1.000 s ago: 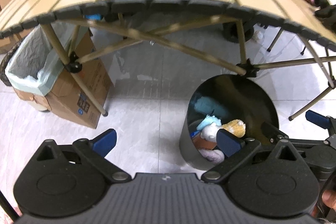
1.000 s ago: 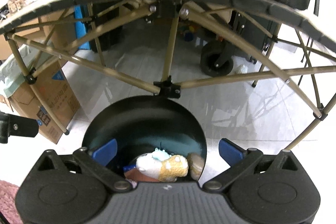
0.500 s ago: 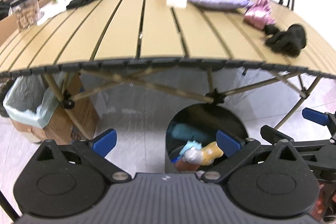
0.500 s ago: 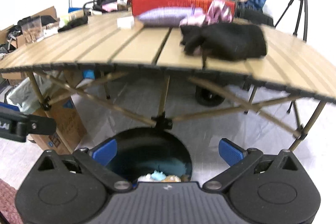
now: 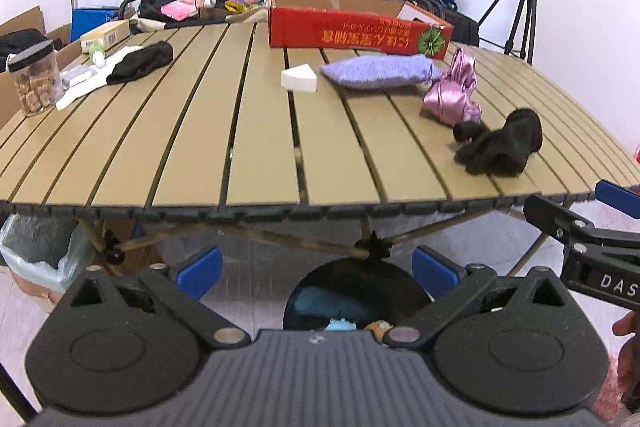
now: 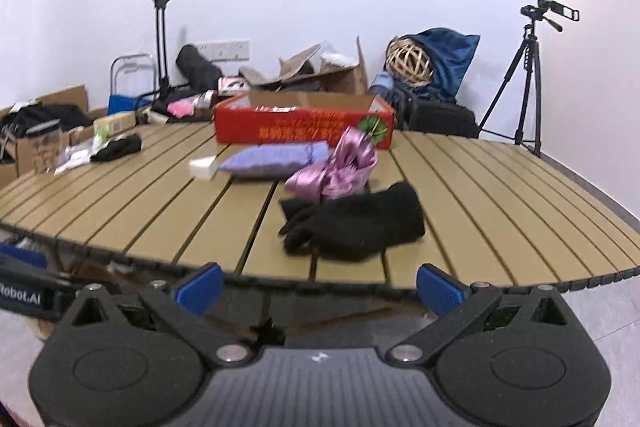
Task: Collect trash
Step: 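Raise both tools from the bin back toward the table, then close the right tool on the black glove while the left tool reaches the white sponge wedge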
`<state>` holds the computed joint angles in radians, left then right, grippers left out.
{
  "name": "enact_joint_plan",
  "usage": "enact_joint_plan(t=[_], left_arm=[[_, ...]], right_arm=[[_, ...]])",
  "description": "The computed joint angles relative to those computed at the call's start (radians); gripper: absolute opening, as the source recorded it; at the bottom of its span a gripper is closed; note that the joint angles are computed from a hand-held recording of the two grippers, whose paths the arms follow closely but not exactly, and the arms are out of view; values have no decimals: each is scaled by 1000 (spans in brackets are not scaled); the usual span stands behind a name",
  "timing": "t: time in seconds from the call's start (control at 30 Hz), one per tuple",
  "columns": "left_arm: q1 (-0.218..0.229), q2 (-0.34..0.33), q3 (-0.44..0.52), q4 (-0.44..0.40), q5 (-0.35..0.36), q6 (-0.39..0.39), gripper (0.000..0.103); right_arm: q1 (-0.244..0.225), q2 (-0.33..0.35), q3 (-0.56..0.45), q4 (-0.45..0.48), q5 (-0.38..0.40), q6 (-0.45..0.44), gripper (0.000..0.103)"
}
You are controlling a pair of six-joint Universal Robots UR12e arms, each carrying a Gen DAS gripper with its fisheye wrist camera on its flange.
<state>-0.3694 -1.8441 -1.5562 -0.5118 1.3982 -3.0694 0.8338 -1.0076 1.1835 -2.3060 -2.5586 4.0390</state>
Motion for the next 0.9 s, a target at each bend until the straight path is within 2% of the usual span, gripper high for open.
enact_joint_plan(t=[0.2,0.43,0.83,0.9], left_arm=[[-10,-25,35,26,19,-26,103],[-14,-58,79,47,34,-60,103],[-23,-117,158,38,60,-88,103],[-26,-128,174,32,65,-91,103]], right_arm=[[-18,10,-5,-48,-40,-24,103],[-46,24,-8,-68,-38,-5,103],[-90,51,-25,-79,32,-49,103],[-93,52,-23,-95,44,-63,98]])
